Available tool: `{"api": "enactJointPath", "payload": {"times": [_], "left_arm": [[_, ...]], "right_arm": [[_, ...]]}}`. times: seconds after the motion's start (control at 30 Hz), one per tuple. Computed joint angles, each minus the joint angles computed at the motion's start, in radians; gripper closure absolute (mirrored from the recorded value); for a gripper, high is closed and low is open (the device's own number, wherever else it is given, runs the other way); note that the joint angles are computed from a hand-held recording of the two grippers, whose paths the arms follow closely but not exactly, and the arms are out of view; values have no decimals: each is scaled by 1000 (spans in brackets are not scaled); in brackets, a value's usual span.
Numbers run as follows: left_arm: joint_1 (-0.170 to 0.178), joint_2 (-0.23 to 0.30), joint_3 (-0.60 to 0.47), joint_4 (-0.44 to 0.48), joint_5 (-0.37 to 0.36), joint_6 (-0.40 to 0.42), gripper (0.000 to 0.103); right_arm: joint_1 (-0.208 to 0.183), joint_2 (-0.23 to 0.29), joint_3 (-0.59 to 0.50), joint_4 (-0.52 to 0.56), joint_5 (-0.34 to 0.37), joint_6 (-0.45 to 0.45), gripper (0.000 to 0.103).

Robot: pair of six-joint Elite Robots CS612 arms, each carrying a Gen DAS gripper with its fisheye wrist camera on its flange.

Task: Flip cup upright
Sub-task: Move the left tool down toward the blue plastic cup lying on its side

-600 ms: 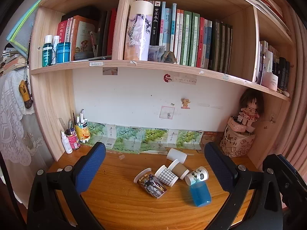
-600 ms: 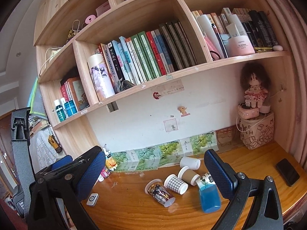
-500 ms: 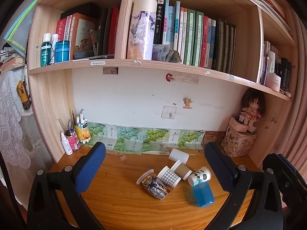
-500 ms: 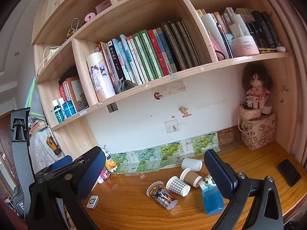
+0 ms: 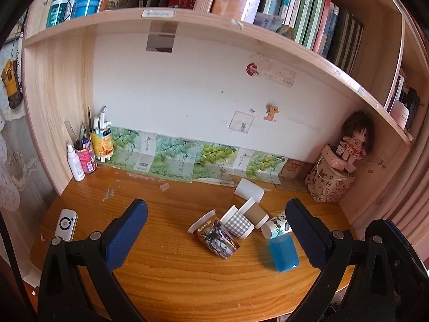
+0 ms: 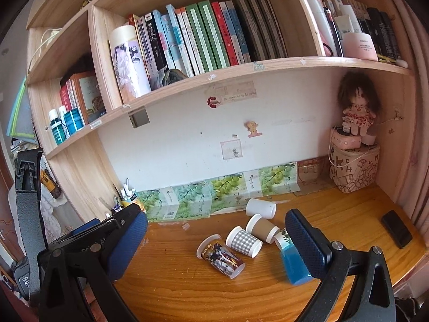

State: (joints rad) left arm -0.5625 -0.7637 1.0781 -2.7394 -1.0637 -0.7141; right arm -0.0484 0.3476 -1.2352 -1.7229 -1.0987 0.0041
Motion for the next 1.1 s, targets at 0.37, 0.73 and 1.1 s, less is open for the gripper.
{"api": "enactJointPath", "payload": {"times": [0.37,0.73,1.1], "left_arm": [[31,4,-4,35,-114,-56,0],[45,50,-84,107,-200,-86,0],[53,144,-283,328,-266,-71,1]], "right_arm": [[19,-17,29,53,-12,-58,0],[17,-37,73,127,-86,-90,0],[-18,-63,159,178,-35,-77,0]]}}
